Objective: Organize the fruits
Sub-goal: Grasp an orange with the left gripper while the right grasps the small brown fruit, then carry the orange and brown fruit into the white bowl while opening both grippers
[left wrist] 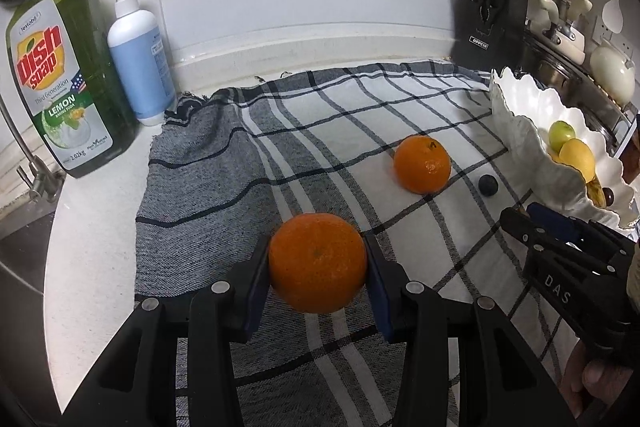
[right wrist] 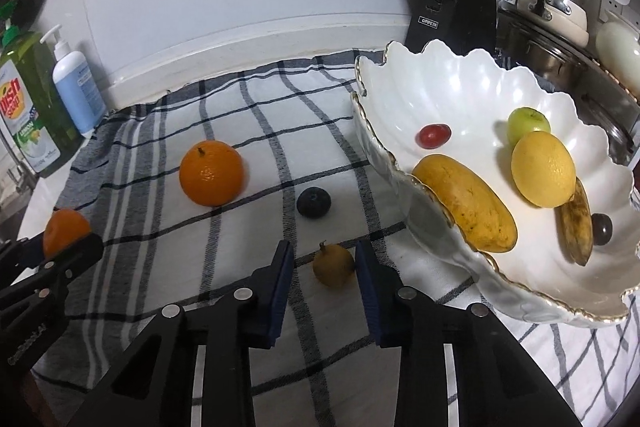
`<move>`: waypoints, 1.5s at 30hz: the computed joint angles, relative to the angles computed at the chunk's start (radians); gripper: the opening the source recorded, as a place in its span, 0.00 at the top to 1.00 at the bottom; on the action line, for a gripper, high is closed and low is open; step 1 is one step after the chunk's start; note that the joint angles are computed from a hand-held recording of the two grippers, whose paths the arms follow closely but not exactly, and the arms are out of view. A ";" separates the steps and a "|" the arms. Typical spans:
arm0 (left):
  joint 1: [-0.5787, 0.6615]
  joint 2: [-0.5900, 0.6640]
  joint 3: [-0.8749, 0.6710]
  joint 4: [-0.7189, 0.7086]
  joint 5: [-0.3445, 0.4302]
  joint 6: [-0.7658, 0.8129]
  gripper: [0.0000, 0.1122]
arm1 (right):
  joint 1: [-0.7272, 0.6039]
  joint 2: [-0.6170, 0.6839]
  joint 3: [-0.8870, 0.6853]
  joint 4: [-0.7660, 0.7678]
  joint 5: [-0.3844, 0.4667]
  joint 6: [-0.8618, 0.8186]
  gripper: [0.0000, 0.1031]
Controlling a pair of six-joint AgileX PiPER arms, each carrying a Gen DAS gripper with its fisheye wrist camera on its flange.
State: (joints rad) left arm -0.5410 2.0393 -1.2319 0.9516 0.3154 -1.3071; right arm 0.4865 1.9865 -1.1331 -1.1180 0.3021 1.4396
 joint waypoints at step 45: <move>-0.222 0.034 -0.361 -0.282 0.146 0.336 0.62 | -0.221 -0.469 0.335 -0.091 -0.037 0.046 0.77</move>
